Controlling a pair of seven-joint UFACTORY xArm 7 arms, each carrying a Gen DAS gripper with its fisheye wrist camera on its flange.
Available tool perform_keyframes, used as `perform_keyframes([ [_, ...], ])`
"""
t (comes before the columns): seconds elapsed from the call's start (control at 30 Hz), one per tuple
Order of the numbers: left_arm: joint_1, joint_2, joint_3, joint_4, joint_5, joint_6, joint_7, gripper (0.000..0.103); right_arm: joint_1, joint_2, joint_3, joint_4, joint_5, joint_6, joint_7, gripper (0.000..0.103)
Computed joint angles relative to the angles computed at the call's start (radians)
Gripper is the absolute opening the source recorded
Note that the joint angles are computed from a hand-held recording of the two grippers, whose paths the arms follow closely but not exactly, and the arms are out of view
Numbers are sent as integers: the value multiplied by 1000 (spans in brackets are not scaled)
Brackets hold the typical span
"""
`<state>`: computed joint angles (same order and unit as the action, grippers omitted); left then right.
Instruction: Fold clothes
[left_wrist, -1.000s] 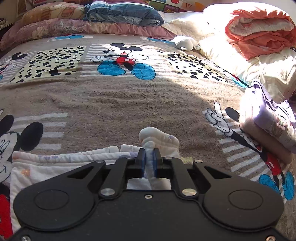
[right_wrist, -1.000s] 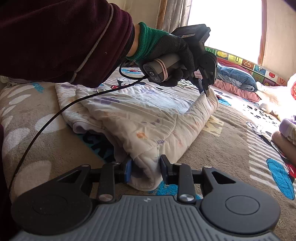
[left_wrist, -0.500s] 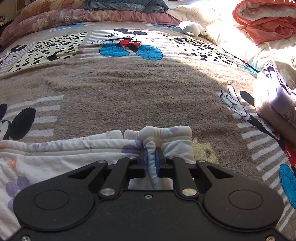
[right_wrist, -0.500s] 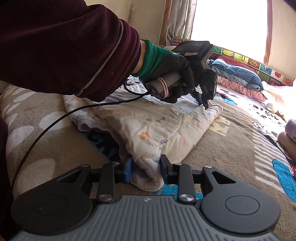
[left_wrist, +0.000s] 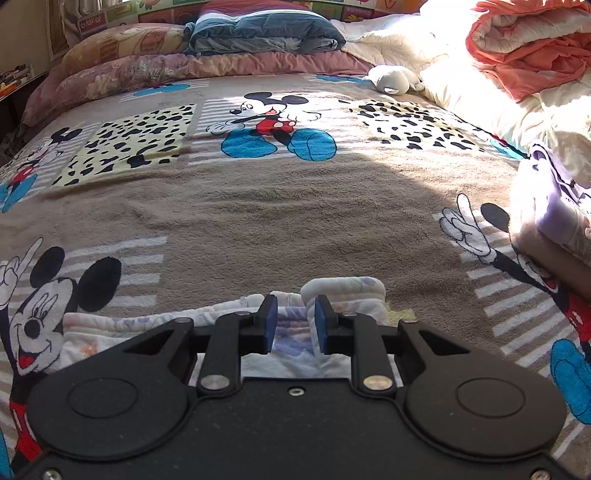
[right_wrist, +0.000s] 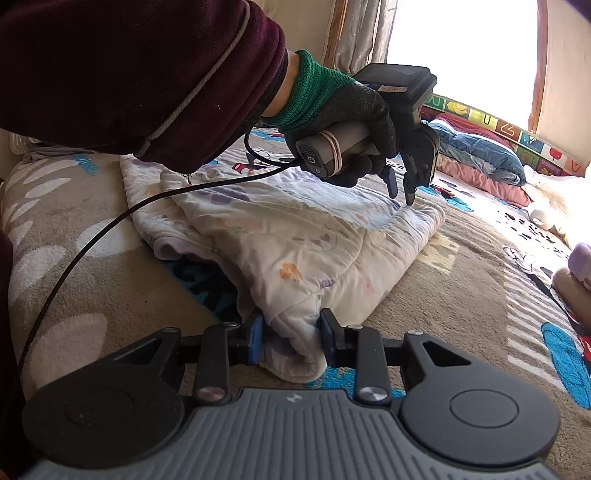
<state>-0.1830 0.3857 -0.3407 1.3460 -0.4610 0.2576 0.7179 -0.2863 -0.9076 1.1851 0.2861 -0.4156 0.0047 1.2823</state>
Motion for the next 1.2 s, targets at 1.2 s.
perform_keyframes([
  [1.2, -15, 55, -27, 32, 116, -37, -104, 19, 6, 20, -11, 6, 6, 6, -34, 33],
])
